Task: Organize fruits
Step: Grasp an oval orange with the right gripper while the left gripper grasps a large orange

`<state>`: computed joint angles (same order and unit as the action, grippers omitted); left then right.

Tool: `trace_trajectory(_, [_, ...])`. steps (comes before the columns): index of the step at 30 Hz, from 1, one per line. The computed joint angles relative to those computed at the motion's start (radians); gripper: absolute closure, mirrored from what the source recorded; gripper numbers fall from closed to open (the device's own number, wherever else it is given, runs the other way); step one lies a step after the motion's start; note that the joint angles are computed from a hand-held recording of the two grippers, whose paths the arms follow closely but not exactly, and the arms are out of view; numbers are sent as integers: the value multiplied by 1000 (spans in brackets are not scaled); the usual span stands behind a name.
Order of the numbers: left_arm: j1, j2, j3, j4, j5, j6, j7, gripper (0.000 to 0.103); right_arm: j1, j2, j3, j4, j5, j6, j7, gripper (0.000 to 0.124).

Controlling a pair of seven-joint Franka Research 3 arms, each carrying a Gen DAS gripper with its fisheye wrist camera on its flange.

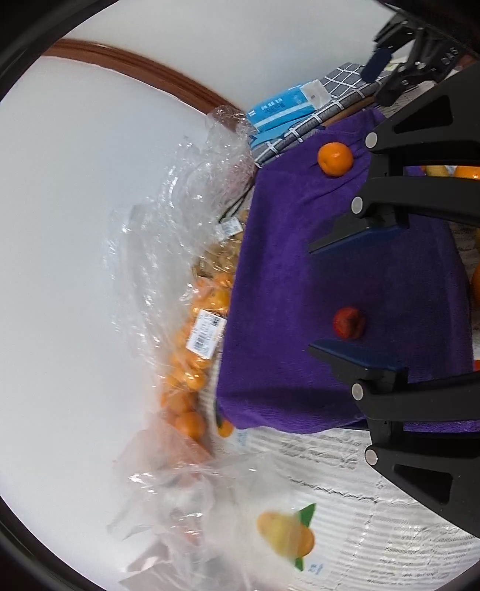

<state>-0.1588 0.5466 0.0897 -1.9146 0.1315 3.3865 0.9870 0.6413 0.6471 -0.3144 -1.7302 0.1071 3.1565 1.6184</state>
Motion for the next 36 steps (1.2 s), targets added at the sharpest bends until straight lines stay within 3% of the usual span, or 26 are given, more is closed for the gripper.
trace_trajectory(3, [35, -8, -37, -12, 19, 3, -1, 59, -64, -48, 80, -78, 20, 36, -26, 64])
trace_trajectory(6, [79, -37, -87, -51, 47, 30, -5, 59, -238, -89, 287, -145, 51, 57, -113, 71])
trace_trajectory(10, [-5, -101, -11, -160, -3, 65, 29, 55, -394, -95, 480, -204, 74, 90, -232, 72])
trace_trajectory(14, [-135, -158, 102, -292, -131, 106, 138, 54, -449, -64, 558, -195, 104, 76, -293, 73])
trace_trajectory(16, [-146, -172, 109, -342, -175, 144, 175, 53, -467, -38, 583, -167, 125, 51, -309, 75])
trace_trajectory(19, [-97, -173, 61, -369, -194, 173, 193, 53, -469, -11, 593, -129, 159, 8, -330, 80])
trace_trajectory(21, [-3, -167, -22, -362, -139, 162, 165, 53, -438, -4, 566, -129, 172, 46, -340, 84])
trace_trajectory(23, [105, -159, -113, -354, -39, 155, 112, 53, -454, -6, 586, -144, 178, 72, -359, 84])
trace_trajectory(27, [152, -152, -164, -347, 58, 140, 88, 53, -559, -13, 692, -209, 158, 170, -389, 84])
trace_trajectory(29, [194, -143, -207, -336, 119, 123, 57, 53, -609, -5, 738, -212, 134, 170, -379, 84])
trace_trajectory(32, [303, -115, -308, -305, 247, 85, -19, 53, -603, -6, 727, -209, 127, 165, -354, 84])
trace_trajectory(34, [320, -101, -326, -287, 277, 60, -50, 53, -617, -1, 741, -206, 113, 164, -350, 84])
trace_trajectory(36, [329, -90, -335, -276, 295, 47, -70, 54, -672, 11, 797, -213, 86, 177, -353, 84])
